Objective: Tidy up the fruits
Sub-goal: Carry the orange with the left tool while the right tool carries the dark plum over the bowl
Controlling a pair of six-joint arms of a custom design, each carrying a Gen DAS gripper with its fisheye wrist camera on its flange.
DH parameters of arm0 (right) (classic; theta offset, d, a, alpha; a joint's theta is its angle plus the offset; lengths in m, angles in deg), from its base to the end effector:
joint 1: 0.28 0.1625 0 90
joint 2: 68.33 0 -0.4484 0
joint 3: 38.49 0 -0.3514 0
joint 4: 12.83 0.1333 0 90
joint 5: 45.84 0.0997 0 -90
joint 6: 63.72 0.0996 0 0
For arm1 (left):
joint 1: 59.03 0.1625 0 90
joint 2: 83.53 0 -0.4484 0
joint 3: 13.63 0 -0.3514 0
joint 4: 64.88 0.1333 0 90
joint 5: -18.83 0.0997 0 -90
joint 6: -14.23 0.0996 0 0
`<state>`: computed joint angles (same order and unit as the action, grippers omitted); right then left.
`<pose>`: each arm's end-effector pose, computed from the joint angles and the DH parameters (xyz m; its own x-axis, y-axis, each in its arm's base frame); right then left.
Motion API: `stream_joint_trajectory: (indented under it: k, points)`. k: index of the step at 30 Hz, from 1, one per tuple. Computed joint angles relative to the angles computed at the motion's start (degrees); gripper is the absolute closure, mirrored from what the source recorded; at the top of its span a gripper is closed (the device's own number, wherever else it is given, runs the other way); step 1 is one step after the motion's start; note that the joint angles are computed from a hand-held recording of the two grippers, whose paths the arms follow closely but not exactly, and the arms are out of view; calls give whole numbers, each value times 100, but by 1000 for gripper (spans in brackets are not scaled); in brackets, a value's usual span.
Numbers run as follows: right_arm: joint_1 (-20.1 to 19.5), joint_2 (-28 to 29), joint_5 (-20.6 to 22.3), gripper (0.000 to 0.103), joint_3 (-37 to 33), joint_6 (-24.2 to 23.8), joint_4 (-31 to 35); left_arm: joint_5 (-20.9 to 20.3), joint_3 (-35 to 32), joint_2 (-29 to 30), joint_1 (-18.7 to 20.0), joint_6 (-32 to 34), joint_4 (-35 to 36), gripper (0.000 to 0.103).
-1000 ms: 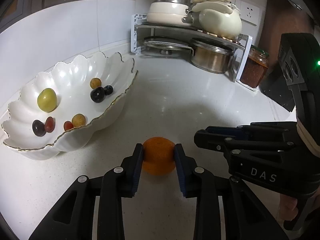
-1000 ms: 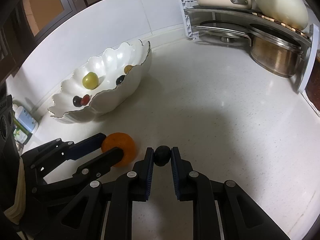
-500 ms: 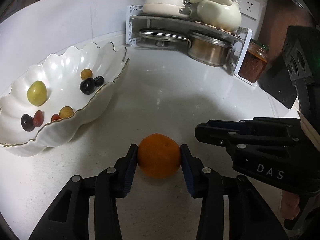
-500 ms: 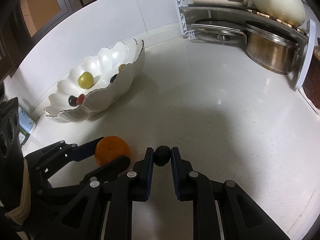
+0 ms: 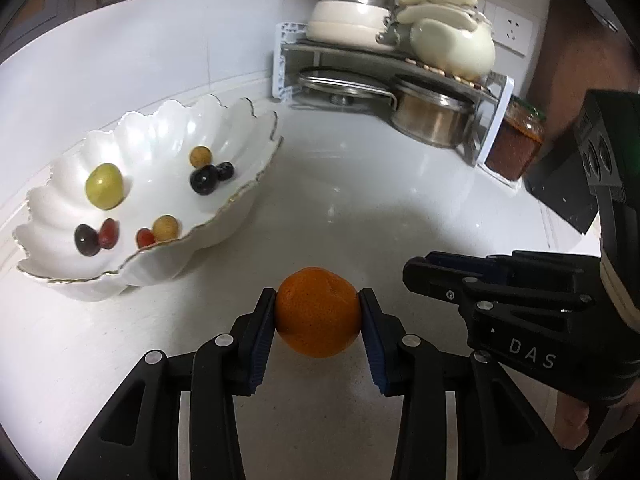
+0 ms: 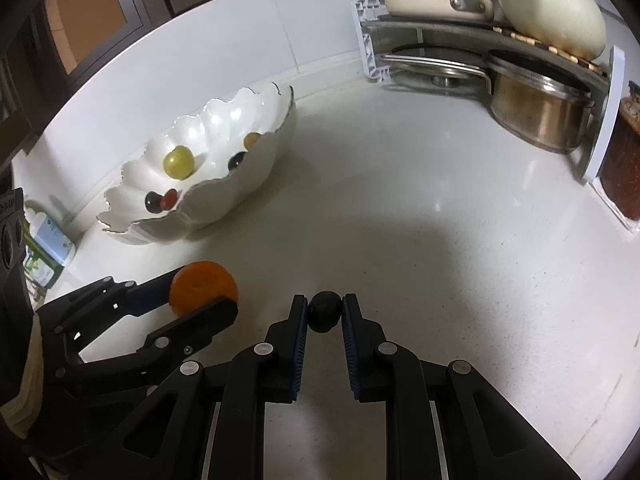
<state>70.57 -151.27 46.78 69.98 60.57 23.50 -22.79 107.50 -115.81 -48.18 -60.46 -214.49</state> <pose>0.0130 -0.3551 0.3213 -0.7667 -0.4921 0.4124 -0.6109 0.7569 -0.2324 -0.3938 -0.2870 -0.0558 -0.7649 0.0320 -0.6434 0.4516 0.7388 -0.5002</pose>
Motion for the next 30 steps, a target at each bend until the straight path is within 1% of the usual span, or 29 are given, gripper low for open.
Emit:
stream_joint_trajectory:
  k: [2, 12, 17, 23, 30]
  points:
    - [27, -61, -33, 83, 10, -4, 37, 41, -2, -58, -53, -148, 141, 62]
    - [253, -433, -195, 83, 38, -82, 226, 176, -103, -459, -401, -1093, 1289, 62]
    - [474, -587, -266, 83, 29, -65, 350, 207, -161, -675, -576, -1598, 1847, 62]
    - [756, -690, -404, 83, -20, -40, 486, 277, -344, -926, -782, -2260, 2822, 62]
    - [1134, -643, -502, 83, -110, 58, 543, 359, -580, -1162, -934, -2970, 3981, 62]
